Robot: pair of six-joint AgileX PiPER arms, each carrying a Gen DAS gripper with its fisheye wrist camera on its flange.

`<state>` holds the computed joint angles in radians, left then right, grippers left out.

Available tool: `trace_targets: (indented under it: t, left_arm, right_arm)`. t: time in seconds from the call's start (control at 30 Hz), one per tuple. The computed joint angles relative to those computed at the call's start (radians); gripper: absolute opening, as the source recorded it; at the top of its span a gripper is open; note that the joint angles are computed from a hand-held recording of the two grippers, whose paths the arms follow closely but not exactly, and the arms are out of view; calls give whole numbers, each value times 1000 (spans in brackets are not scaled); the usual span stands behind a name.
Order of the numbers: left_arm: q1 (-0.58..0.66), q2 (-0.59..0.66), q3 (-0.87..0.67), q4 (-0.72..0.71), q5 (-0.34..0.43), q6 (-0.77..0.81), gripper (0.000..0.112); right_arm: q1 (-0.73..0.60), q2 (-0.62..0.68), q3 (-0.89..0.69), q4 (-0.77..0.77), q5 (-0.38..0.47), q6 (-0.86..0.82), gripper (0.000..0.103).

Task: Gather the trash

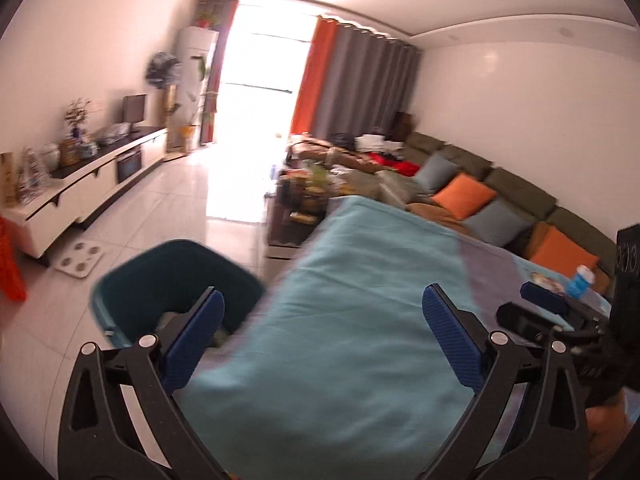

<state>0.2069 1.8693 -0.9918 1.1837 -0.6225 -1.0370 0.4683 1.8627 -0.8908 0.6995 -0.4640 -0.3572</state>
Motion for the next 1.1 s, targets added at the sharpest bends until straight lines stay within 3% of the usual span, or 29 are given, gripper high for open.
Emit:
trace_targets:
  t: [0.13,0.23,0.53,0.8,1.1]
  left_arm:
    - [-115,-53,101,-243,14,256,97]
    - [-181,-73,159,-395,-17,404,97]
    - [-349,-88,218,-724,-43,702,97]
    - [-367,-111,272,-775,-121,772,97]
    - [-372,-122,287,-772,-147,776,97]
  right_arm:
    - [40,-63,142,123,-157,-31,96]
    - [89,-96,237,222,-313,-45,96]
    - [125,-142,361,343,-505,-9,96]
    - [144,-165,429,387,-598,31,96]
    - [185,-181,463,443,-671,46,96]
